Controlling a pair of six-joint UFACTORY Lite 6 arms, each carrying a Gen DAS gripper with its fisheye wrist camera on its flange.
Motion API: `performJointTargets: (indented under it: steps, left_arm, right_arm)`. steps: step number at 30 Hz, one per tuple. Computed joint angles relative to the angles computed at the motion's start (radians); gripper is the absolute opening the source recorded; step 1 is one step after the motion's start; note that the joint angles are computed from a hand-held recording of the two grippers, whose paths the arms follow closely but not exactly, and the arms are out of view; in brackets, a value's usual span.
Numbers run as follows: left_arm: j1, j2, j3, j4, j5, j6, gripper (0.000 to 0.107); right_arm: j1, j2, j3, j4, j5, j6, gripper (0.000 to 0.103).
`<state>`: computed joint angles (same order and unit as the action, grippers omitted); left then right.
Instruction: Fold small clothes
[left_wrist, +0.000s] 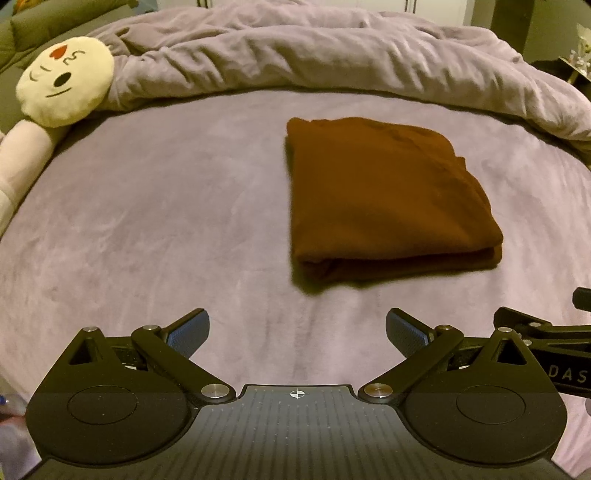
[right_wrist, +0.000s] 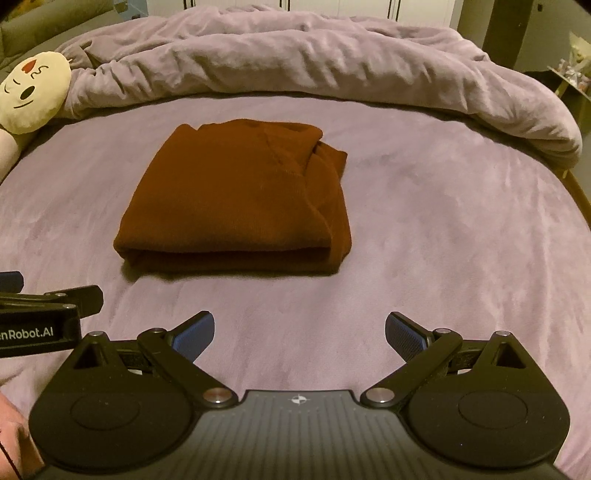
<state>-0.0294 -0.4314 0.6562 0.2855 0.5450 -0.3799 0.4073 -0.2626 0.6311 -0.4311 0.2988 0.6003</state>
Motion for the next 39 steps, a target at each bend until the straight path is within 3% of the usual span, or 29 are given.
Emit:
performJointTargets:
  steps: [39]
  left_arm:
    - [0.025,0.006,-0.003,-0.062,-0.012,0.079,0.103]
  right_arm:
    - [-0.021,-0.006,-0.001,0.031,-0.019,-0.042,0.099]
